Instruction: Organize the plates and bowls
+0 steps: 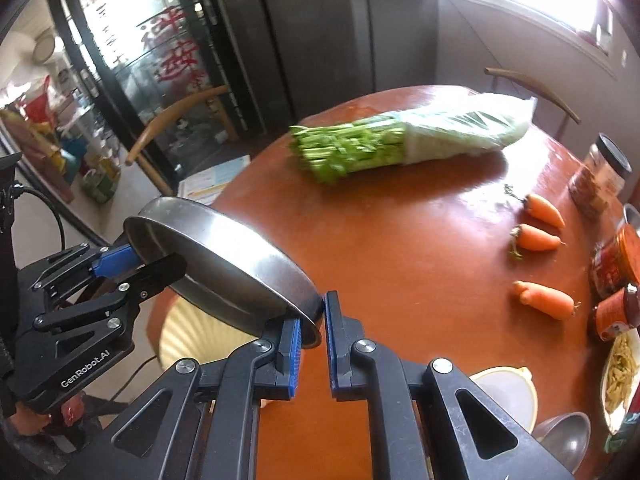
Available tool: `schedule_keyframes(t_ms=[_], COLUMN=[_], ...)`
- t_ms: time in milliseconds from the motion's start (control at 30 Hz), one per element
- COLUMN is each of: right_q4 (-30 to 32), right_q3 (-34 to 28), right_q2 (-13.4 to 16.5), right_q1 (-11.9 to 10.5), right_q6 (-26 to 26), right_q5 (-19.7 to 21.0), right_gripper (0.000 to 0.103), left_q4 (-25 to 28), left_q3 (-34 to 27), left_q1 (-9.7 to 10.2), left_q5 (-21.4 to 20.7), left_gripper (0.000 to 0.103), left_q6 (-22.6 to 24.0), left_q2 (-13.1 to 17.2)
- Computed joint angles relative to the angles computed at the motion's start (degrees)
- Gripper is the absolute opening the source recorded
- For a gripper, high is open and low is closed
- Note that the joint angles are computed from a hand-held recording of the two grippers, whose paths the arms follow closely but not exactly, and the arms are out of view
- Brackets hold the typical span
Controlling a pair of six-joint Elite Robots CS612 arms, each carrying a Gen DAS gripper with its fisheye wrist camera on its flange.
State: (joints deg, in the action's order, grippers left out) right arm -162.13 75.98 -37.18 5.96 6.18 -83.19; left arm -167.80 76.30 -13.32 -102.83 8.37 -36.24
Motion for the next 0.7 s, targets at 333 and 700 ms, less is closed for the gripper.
schedule_keyframes(t_ms=[333,700], right_q4=[-2.3,-3.9], right_q3=[2.6,5.8], right_q2=[-1.3,-2.7], right_q1=[1.3,1.9], right_q6=[-0.4,-0.5], right_q5=[0.2,0.8], right_gripper=[0.011,0.011], left_q4=[-3.3,-5.4], left_q3=[4.5,8.1], left_q1=[1.09,1.55], left_q5=[0.0,-0.4], left_gripper=[0.031,0.031], left_q6=[0.1,1.0], left_q2=[-1.9,-3.7])
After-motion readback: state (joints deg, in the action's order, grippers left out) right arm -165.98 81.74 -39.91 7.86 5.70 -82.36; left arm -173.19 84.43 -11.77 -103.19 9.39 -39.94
